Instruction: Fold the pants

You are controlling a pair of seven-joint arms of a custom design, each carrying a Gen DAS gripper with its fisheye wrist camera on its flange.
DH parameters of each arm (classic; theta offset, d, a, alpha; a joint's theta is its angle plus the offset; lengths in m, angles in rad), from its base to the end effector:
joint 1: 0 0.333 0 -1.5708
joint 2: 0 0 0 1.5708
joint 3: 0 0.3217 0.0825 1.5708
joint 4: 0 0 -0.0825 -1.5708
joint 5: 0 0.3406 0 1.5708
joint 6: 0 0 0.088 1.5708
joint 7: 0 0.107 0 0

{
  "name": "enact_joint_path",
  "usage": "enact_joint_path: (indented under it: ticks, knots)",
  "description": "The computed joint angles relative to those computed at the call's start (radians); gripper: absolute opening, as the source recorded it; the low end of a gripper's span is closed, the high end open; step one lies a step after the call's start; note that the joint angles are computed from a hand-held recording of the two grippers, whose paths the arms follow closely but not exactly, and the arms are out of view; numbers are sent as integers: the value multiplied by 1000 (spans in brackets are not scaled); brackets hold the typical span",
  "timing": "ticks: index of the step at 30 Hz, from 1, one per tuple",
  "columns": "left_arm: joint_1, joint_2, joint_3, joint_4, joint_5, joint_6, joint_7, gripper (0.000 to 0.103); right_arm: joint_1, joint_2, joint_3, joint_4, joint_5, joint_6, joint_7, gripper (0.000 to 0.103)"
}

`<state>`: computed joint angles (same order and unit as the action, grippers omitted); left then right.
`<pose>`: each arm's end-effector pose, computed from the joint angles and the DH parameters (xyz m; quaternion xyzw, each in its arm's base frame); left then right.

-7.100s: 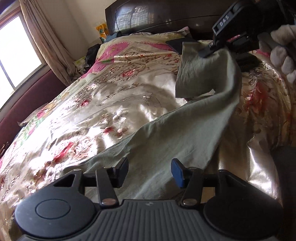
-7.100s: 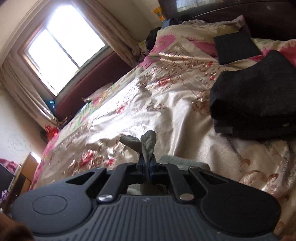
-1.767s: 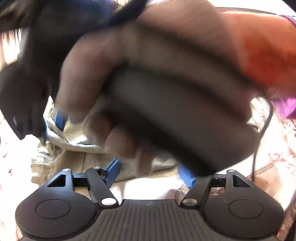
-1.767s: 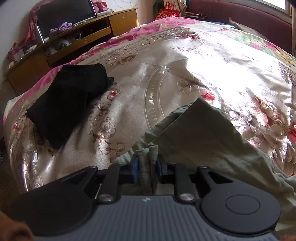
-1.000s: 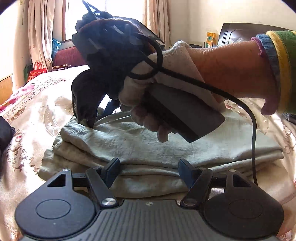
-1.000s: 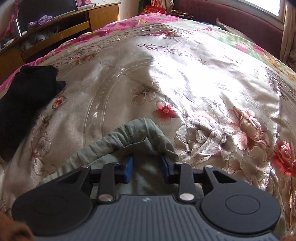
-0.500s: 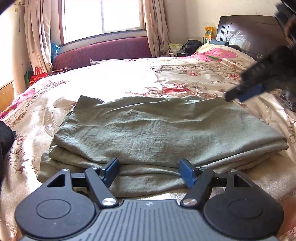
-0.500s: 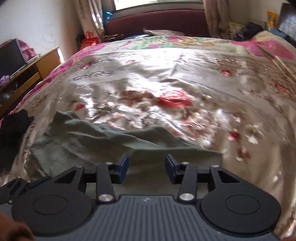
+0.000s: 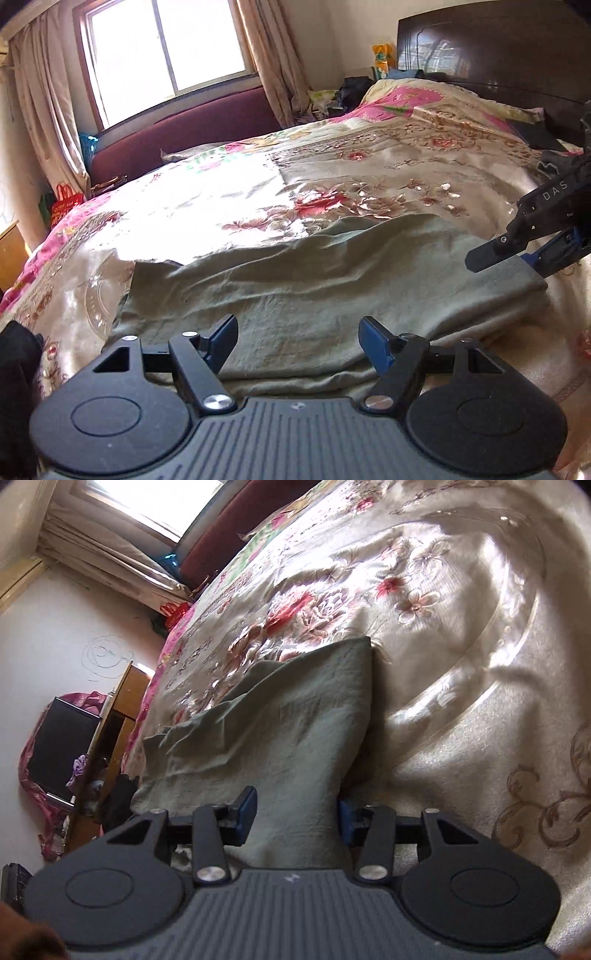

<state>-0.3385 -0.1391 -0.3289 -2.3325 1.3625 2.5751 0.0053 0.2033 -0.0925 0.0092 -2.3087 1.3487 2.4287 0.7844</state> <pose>0.3618 -0.3109 0.4497 -0.5596 0.6843 -0.2720 0.3804 0.4727 0.1055 0.4381 -0.6251 0.6282 0.1450 0.4401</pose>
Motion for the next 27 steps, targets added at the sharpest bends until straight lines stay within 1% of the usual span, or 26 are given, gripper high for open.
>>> enact_joint_path:
  ticks: [1,3,4,5,7,8,10,12,14,15,17,18,19,20,22,23,24,25,26,27]
  knots:
    - [0,12,0,13,-7,-5,19,85,-3,17,-9,5,36,-34,11,45]
    - [0,52,6,49,-28,-1,55,85,-7,55,-10,15,104,-75,36,24]
    - [-2,72,10,66,-49,4,80,85,-5,69,-2,22,110,-69,57,7]
    - [-6,92,13,82,-83,3,121,85,-1,78,8,27,119,-45,70,7]
    - [-19,124,13,107,-141,-11,203,85,-8,60,5,8,208,-53,8,6]
    - [-26,132,14,113,-164,-7,231,85,-14,37,1,-5,220,-46,-18,5]
    - [-35,144,19,115,-234,50,295,86,-26,-10,-11,-31,195,-32,-42,5]
    - [-46,158,17,116,-297,116,344,86,-48,-69,-30,-67,118,-3,-31,5]
    - [-66,172,10,126,-278,144,346,86,-70,-115,-47,-100,15,12,-8,5]
    - [-78,184,5,138,-272,146,357,86,-84,-130,-52,-112,-78,14,10,6]
    - [-96,197,3,156,-280,144,386,86,-105,-165,-43,-143,-224,50,98,9]
    - [-102,197,3,163,-289,146,408,86,-110,-177,-42,-151,-263,67,121,9]
    - [-104,192,6,165,-299,152,426,86,-114,-200,-41,-165,-295,93,132,13]
    - [-104,185,9,166,-305,159,438,86,-117,-225,-34,-179,-323,140,141,14]
    - [-102,171,17,168,-285,167,433,86,-110,-249,-33,-184,-350,206,133,14]
    - [-99,165,20,171,-264,168,416,86,-98,-254,-37,-178,-344,251,99,14]
    - [-93,166,25,179,-242,177,394,87,-79,-252,-44,-165,-330,270,65,14]
    - [-87,170,30,187,-224,186,373,87,-54,-241,-64,-136,-304,260,10,14]
    - [-84,179,33,198,-197,184,347,87,-32,-215,-81,-96,-281,226,-37,14]
    - [-85,193,34,211,-170,169,328,87,-19,-189,-84,-63,-270,194,-65,14]
